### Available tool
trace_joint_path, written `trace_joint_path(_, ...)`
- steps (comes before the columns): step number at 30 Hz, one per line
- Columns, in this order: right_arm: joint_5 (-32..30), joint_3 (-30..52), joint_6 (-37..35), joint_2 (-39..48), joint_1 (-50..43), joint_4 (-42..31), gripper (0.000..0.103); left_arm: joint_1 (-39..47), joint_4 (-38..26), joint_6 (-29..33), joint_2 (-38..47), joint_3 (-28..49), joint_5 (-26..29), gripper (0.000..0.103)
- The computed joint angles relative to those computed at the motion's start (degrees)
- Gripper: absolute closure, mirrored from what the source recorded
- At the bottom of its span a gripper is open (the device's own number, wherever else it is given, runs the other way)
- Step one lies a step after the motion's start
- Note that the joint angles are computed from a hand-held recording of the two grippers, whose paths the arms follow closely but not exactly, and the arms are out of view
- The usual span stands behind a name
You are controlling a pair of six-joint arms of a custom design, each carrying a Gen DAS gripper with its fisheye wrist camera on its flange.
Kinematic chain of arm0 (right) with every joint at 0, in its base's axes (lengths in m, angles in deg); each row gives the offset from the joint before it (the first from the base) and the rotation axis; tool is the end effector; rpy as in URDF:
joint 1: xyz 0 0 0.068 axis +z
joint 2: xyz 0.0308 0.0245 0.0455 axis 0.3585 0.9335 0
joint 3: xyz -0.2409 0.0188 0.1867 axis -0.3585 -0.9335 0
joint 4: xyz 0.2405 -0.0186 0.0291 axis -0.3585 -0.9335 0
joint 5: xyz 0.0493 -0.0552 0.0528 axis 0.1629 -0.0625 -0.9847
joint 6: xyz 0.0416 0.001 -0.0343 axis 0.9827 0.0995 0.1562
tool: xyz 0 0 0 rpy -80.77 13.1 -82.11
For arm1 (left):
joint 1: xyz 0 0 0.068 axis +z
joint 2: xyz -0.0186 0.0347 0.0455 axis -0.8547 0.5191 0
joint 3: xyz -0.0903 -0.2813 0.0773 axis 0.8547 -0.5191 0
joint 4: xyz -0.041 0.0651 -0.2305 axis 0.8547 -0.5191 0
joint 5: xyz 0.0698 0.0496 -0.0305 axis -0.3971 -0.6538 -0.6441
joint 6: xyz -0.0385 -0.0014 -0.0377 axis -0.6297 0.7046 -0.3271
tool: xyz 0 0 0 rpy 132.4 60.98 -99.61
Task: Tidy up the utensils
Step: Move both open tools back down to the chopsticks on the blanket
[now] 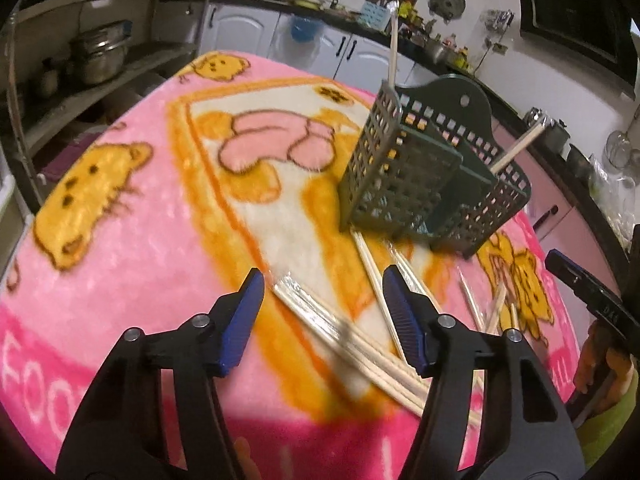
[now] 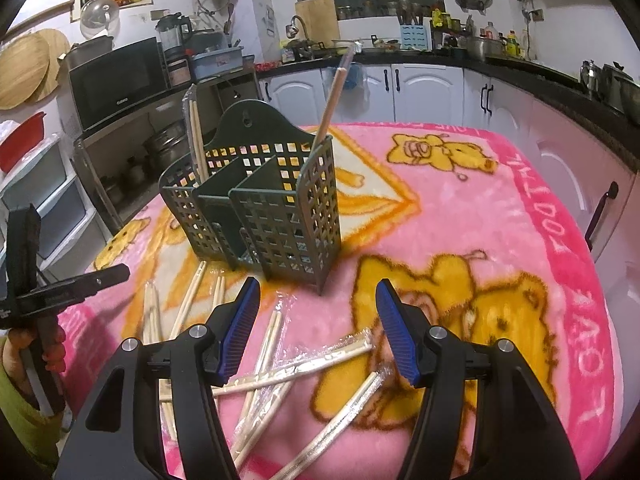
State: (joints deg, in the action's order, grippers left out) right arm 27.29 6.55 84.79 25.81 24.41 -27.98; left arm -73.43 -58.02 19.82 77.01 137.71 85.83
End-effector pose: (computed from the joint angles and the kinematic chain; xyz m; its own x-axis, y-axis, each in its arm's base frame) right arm 0.2076 0.0119 0.2674 -0.5993 0.1823 -0.7795 0.0850 0.9827 0.1645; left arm 0.3076 -0.0940 0.2493 -0.7481 0.1134 -0.6538 0.4109 0.8528 -0.3222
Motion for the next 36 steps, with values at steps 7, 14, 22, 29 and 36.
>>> trace_joint_path(7,-0.45,-1.44,0.65,-0.7,-0.87,0.52,0.045,-1.54,-1.17,0.2,2.33,1.03,-0.28,0.055)
trace_joint_path(14,-1.13,-1.92,1.01,-0.77,-1.83,0.81,0.045,-2.26,-1.8,0.05,5.1,3.2,-1.59,0.055)
trace_joint_path(22,-2.17,-2.29,1.09,-0.47,-3.41,1.2,0.045,-3.73,-2.65,0.1,7.58,5.52,-4.03,0.056)
trace_joint_path(29,-2.78,-2.46,0.83,0.74,-4.37,1.63,0.045,-5.12,-2.86,0.53,9.18,7.24,-6.49,0.056)
trace_joint_path(36,-7.68,-1.11,-0.21,5.05,-8.29,-0.9,0.045,-7.85,-3.42,1.78,11.05,8.95,-9.12,0.063)
